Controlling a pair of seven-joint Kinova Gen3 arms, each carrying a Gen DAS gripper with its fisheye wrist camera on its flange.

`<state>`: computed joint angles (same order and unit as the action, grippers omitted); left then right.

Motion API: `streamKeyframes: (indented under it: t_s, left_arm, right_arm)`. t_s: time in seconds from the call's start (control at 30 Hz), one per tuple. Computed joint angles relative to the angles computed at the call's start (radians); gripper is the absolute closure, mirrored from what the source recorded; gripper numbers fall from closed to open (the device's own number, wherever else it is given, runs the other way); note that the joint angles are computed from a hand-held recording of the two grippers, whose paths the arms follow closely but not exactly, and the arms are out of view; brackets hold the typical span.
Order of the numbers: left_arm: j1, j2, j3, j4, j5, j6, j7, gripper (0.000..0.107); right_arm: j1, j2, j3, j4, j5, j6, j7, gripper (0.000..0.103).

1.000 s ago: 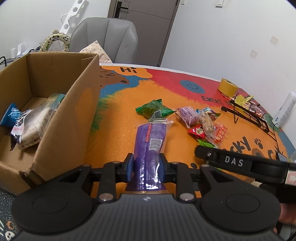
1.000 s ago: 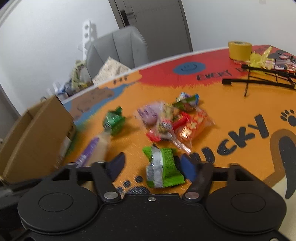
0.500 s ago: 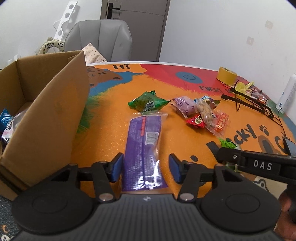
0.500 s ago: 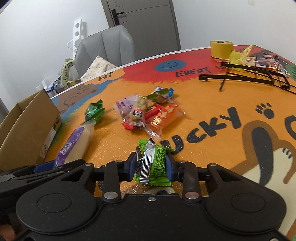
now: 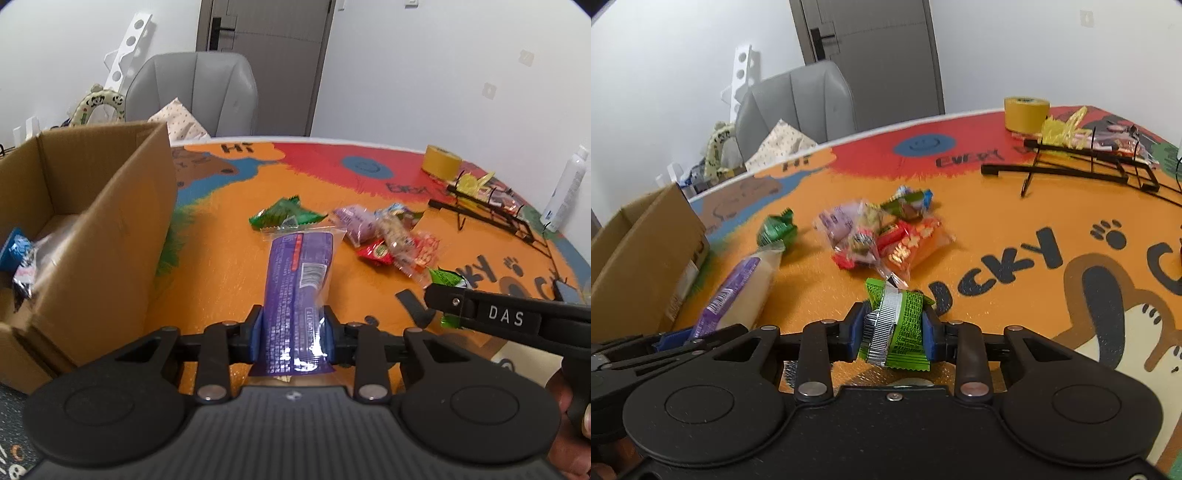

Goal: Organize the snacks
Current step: 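Carry purple bar and green-white pack over the cardboard box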

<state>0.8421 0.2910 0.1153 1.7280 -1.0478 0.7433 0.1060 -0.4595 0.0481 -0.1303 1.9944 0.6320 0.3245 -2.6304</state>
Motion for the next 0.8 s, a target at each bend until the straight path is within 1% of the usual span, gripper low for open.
streamKeyframes:
  t_s: [0.13,0.23,0.5,0.57,0.8]
  left_arm:
    - [0.013,-0.027,0.001,0.015,-0.044,0.014,0.042,0.077]
    - [0.008,-0.048,0.013,0.026,-0.075,0.028,0.067,0.077]
    - [-0.016,-0.098,0.064,0.045,-0.149,0.087,0.112,0.077]
    - [-0.026,-0.106,0.077,0.045,-0.155,0.097,0.104,0.077]
    - [-0.057,-0.138,0.103,0.060,-0.198,0.132,0.132,0.077]
  right_arm:
    - [-0.007,-0.020,-0.007,-0.001,0.046,-0.014,-0.045,0.073]
    - [-0.003,-0.025,-0.020,-0.011,0.060,-0.016,-0.058,0.073]
    - [0.007,-0.040,-0.046,-0.037,0.056,-0.033,-0.050,0.073]
    - [0.008,-0.039,-0.050,-0.044,0.053,-0.042,-0.045,0.073]
    - [-0.009,-0.032,-0.058,-0.079,0.066,-0.051,-0.042,0.073]
